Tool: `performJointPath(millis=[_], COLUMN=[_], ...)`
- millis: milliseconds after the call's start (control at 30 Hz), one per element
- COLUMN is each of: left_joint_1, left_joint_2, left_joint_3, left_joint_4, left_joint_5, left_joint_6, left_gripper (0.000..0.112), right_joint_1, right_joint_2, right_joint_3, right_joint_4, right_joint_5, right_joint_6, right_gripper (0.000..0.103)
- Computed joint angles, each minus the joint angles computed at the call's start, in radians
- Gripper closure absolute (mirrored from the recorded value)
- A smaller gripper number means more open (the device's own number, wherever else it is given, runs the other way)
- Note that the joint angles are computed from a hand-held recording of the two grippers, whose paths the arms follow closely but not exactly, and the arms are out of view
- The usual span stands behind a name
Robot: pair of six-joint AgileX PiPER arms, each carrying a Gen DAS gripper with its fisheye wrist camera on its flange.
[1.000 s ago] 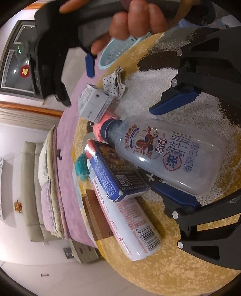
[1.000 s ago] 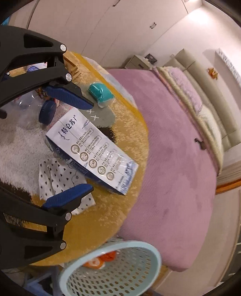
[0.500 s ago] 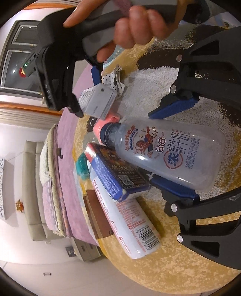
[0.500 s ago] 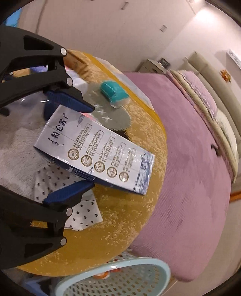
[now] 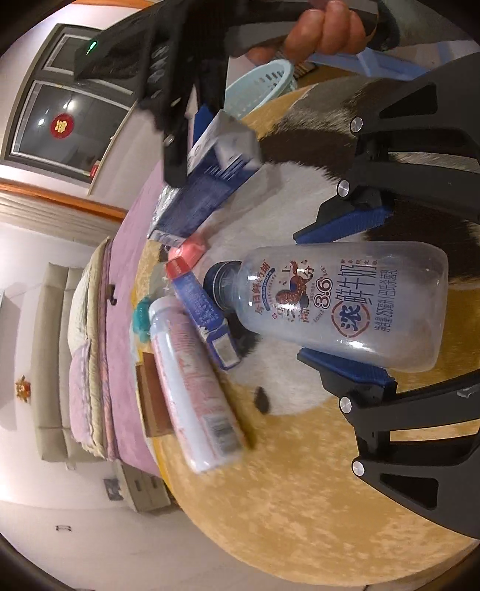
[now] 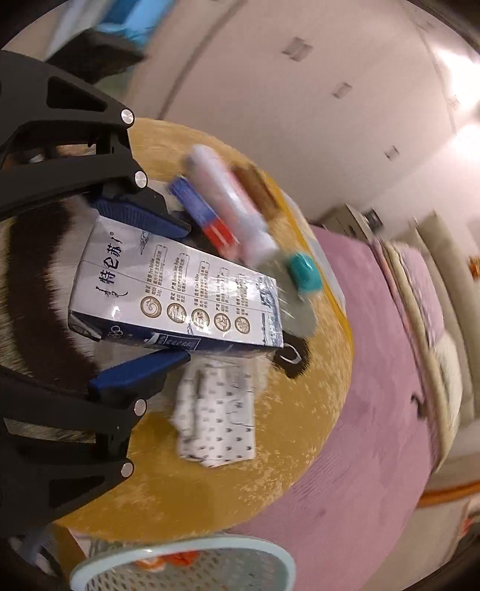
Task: Collect trash
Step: 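Lift the clear bottle with the left tool while the right tool lifts the carton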
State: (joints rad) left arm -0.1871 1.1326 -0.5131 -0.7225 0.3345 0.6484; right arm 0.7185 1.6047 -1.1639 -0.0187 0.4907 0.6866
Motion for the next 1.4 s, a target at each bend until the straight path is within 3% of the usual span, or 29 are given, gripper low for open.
performJointPath(millis=[67,133,233,333,467,500,567,667,767,833,1000,1167,1300,1367,1400], left_joint_1=[0.009,0.000,-0.047,-0.081,-0.068,-0.056,-0.038,-0.025,-0.033,-0.075,-0.089,-0.003,0.014,0.041,0.040], left_joint_2=[-0.019,-0.024,-0.041,-0.045,-0.023,-0.011,0.007,0.057,0.079,0.092,0.076,0.011,-0.010,-0.007,-0.006], left_joint_3=[-0.001,-0.009,-0.002,-0.001,-0.017,-0.025,-0.031,-0.068,-0.078,-0.084,-0.072,-0.041,-0.045,-0.049,-0.050], left_joint_4=[0.042,0.087,0.169,0.229,0.155,0.124,0.063,0.020,0.009,0.119,0.172,0.011,0.017,-0.049,-0.055], left_joint_5=[0.047,0.084,0.083,0.075,0.083,0.091,0.110,0.151,0.143,0.103,0.083,0.139,0.164,0.198,0.198], left_joint_6=[-0.027,-0.046,-0.123,-0.190,-0.135,-0.105,-0.038,0.012,0.010,-0.121,-0.191,-0.030,-0.025,0.042,0.047], left_gripper=[0.057,0.057,0.057,0.057,0.057,0.056,0.049,0.043,0.044,0.055,0.056,0.056,0.056,0.056,0.056], right_joint_1=[0.022,0.034,0.044,0.075,0.140,0.166,0.246,0.325,0.346,0.354,0.366,0.334,0.313,0.307,0.306], right_joint_2=[-0.041,-0.085,-0.127,-0.160,-0.203,-0.201,-0.182,-0.133,-0.092,-0.052,0.001,0.034,0.053,0.048,0.040], right_joint_3=[0.041,0.100,0.169,0.216,0.256,0.252,0.232,0.195,0.177,0.151,0.122,0.121,0.125,0.135,0.141], right_joint_4=[0.010,0.022,0.021,-0.114,-0.274,-0.331,-0.493,-0.627,-0.651,-0.681,-0.721,-0.696,-0.659,-0.648,-0.644], right_joint_5=[0.009,0.013,0.028,0.046,0.019,0.028,0.084,0.143,0.173,0.198,0.240,0.205,0.184,0.171,0.168], right_joint_6=[-0.036,-0.076,-0.100,0.035,0.217,0.278,0.450,0.578,0.614,0.638,0.673,0.663,0.640,0.636,0.631], right_gripper=[0.045,0.057,0.057,0.057,0.056,0.053,0.037,0.036,0.036,0.036,0.036,0.036,0.037,0.047,0.047])
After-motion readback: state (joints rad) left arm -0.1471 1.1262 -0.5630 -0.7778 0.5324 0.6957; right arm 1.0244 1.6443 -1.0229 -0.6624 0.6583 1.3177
